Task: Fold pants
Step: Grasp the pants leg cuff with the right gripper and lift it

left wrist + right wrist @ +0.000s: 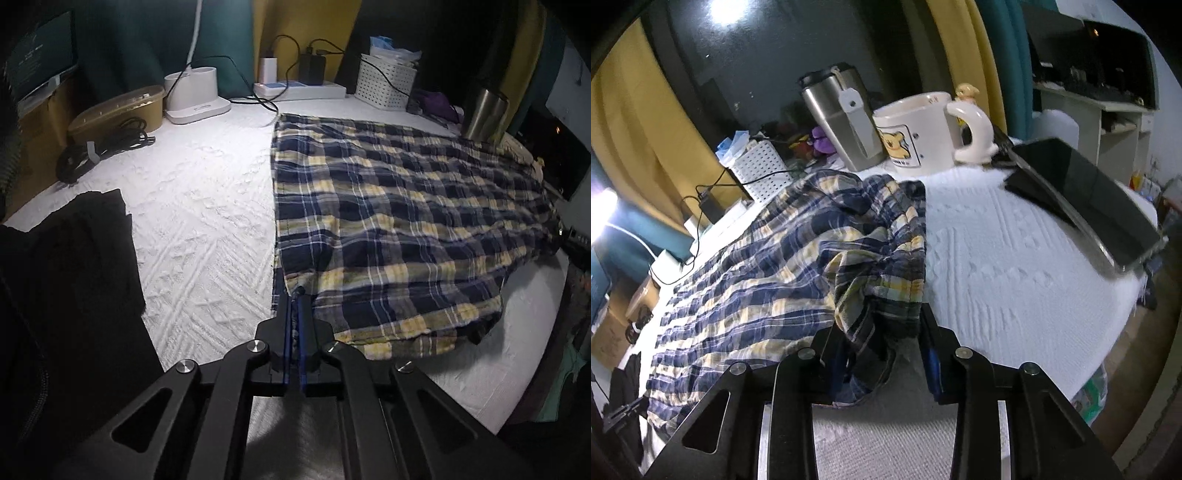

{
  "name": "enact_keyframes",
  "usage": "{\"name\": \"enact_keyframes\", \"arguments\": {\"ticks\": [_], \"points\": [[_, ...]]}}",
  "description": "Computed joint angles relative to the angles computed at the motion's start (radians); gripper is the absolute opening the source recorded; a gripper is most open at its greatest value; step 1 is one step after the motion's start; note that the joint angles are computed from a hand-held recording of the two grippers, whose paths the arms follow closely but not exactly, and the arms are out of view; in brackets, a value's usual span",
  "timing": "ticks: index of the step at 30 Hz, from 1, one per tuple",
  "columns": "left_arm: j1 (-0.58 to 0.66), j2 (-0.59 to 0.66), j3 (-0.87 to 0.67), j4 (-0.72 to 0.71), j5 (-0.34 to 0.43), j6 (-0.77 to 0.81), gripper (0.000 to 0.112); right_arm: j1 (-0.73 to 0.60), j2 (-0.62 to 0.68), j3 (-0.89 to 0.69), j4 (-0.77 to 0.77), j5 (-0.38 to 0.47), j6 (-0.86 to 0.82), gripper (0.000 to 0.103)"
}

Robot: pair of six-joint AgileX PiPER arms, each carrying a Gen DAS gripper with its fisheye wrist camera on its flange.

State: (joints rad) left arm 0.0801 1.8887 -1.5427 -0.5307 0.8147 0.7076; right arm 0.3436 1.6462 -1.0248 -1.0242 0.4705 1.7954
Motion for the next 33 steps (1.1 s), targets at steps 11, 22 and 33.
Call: {"name": "enact_keyframes", "arguments": {"ticks": [11,22,33], "points": [[0.004,0.103,-0.241,-0.011,0.066,-0.047,0.055,0.001,-0.031,0.032,-0.07,-0.05,0.131,0.087],[-0.022,0.209,-0.411,0.042,0.141,-0.127,0.055,-0.055,0.054,-0.034,-0.047,-0.181,0.133,0.087],[-0.031,0.369,-0.664,0.109,0.232,-0.223,0.055,-0.123,0.167,-0.216,0.249,-0.154,-0.223,0.087]]}}
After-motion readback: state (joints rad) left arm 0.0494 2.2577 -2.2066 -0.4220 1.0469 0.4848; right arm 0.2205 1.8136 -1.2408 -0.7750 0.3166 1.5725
